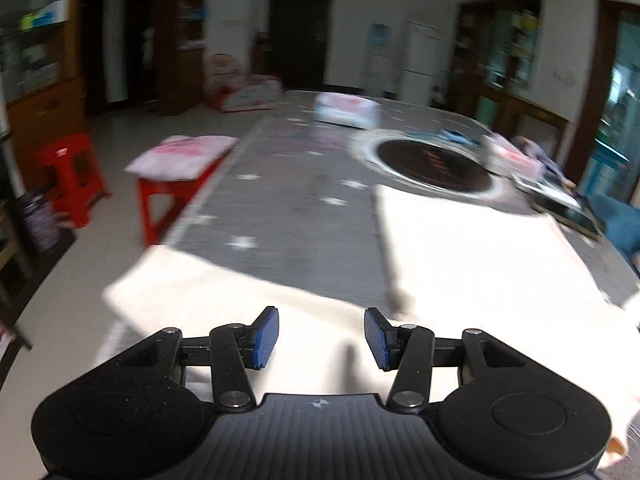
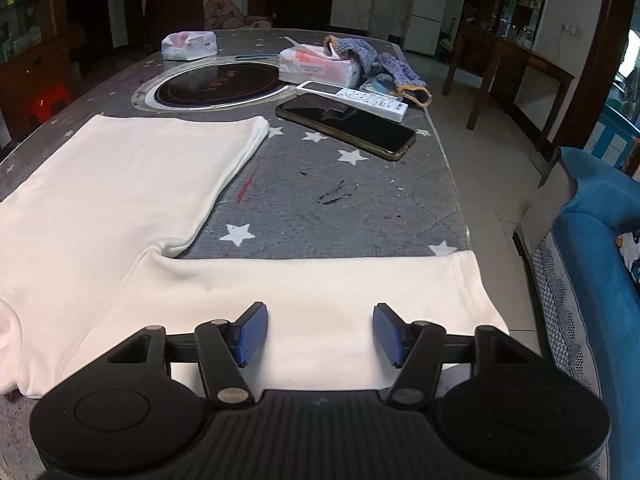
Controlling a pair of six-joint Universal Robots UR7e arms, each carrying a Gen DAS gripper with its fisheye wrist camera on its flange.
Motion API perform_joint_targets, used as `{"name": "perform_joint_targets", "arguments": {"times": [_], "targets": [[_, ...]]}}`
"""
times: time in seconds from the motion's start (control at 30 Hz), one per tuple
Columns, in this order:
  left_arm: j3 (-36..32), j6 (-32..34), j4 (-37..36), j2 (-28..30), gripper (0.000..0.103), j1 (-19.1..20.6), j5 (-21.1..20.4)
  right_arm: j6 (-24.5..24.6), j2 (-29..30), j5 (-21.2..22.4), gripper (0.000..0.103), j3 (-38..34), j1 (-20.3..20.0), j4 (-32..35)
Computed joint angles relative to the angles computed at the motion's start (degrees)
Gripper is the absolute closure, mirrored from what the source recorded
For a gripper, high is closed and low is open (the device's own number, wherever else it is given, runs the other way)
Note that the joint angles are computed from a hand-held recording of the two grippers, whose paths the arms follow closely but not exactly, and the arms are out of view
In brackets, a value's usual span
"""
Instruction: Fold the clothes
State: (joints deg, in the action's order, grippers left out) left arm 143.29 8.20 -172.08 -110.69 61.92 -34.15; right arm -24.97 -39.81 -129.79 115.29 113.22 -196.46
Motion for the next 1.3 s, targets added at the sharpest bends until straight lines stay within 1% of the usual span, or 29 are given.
{"name": "perform_joint_targets", "arguments": {"times": [0.03,0.13,0.2,0.27,0.37,0.43,0.5,0.53,0.67,0.83,0.93,0.97,1.03,1.1,1.13,1.17,1.2,1.3], "targets": [[0.07,0.21,-0.14,1.04,0.052,-0.14,-0.34,0.01,-0.09,0.01,0.043,0.15,-0.05,-0.2],[0.17,1.65,-2.2,4.67,0.052,-0.1,0.45,0.32,-0.25,0.06,0.043,0.72,-0.42,-1.08],[-0.07,1.59,-1.85,6.3,0.052,0.38,1.2,0.18,-0.29,0.1,0.043,1.13,-0.72,-1.59],[-0.09,2.43,-3.02,7.32,0.052,0.72,1.36,0.15,-0.52,0.09,0.043,1.57,-0.78,-2.21],[-0.6,1.4,-0.71,6.35,0.052,0.57,1.4,-0.34,-1.19,-0.22,0.043,2.53,-0.73,-3.88],[-0.52,1.61,-0.43,5.6,0.052,-0.06,1.25,-0.06,-1.84,-0.91,0.045,3.46,-0.96,-5.64],[-0.31,1.84,-0.28,4.93,0.052,-0.91,1.15,0.98,-2.48,-1.58,0.049,4.33,-1.44,-7.23],[-0.25,1.66,0.1,4.58,0.052,-1.39,1.07,1.83,-2.82,-1.71,0.05,4.75,-1.79,-7.81],[-0.03,1.25,2.02,3.8,0.051,-3.19,0.14,5.17,-4.17,-1.69,0.051,6.39,-3.43,-10.3],[0.56,1.36,2.69,4.17,0.049,-5.48,-0.59,6.44,-4.01,-2.17,0.052,6.64,-4.9,-13.7],[0.49,0.74,3.0,5.28,0.049,-5.67,-0.9,7.51,-3.93,-1.63,0.057,6.45,-5.77,-14.12],[0.58,0.67,3.14,5.49,0.049,-5.74,-1.05,7.66,-3.73,-1.52,0.061,6.26,-6.0,-14.41],[0.75,0.54,3.39,5.92,0.049,-5.87,-1.35,8.12,-3.51,-1.0,0.063,6.1,-6.44,-14.76],[0.85,0.33,3.83,6.27,0.049,-5.98,-1.58,7.87,-3.14,-0.63,0.073,6.03,-6.72,-15.93],[0.88,0.12,4.23,6.36,0.049,-6.1,-1.71,7.6,-3.0,-0.54,0.075,5.96,-6.77,-16.38],[0.93,-0.15,4.69,6.38,0.049,-6.25,-1.89,7.46,-2.92,-0.55,0.082,5.91,-6.77,-16.66],[0.98,-0.42,5.14,6.41,0.049,-6.4,-2.08,7.25,-2.83,-0.68,0.092,5.84,-6.73,-16.9],[1.27,-1.17,7.04,6.13,0.049,-7.36,-3.47,6.4,-2.87,-0.18,0.1,5.88,-6.56,-17.7]]}}
